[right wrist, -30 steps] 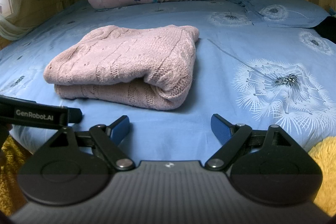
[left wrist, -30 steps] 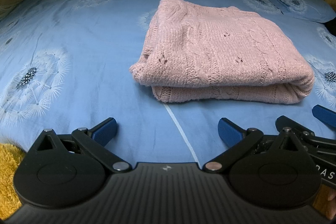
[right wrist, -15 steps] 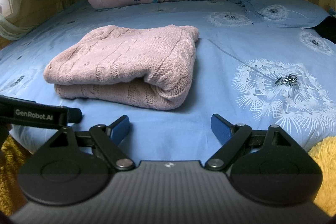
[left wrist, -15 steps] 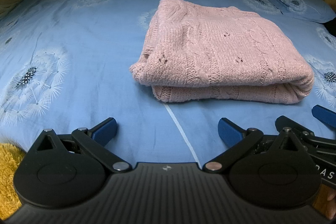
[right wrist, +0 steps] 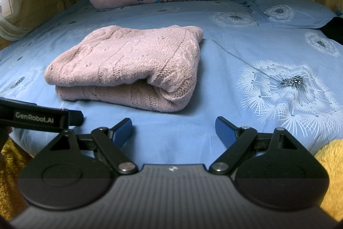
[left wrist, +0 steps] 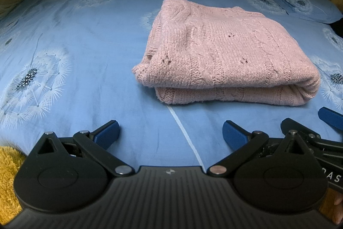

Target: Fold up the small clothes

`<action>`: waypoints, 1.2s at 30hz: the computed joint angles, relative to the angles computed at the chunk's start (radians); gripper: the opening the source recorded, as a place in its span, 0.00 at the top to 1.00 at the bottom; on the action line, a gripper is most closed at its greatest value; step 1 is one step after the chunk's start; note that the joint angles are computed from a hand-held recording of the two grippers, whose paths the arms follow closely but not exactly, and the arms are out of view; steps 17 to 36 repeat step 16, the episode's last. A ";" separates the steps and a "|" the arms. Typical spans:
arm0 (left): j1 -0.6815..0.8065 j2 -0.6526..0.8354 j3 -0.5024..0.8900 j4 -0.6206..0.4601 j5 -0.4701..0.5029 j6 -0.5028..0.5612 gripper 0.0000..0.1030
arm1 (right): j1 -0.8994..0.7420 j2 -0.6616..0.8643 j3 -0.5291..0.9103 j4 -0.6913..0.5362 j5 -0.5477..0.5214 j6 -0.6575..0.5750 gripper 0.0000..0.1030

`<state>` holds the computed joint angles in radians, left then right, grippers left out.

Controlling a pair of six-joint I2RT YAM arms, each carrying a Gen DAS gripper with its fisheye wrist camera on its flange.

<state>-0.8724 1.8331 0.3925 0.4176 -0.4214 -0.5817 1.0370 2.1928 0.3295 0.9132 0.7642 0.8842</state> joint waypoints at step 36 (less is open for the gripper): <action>-0.021 -0.019 0.001 -0.027 -0.006 -0.016 0.00 | 0.007 -0.001 0.003 -0.016 0.003 0.014 0.17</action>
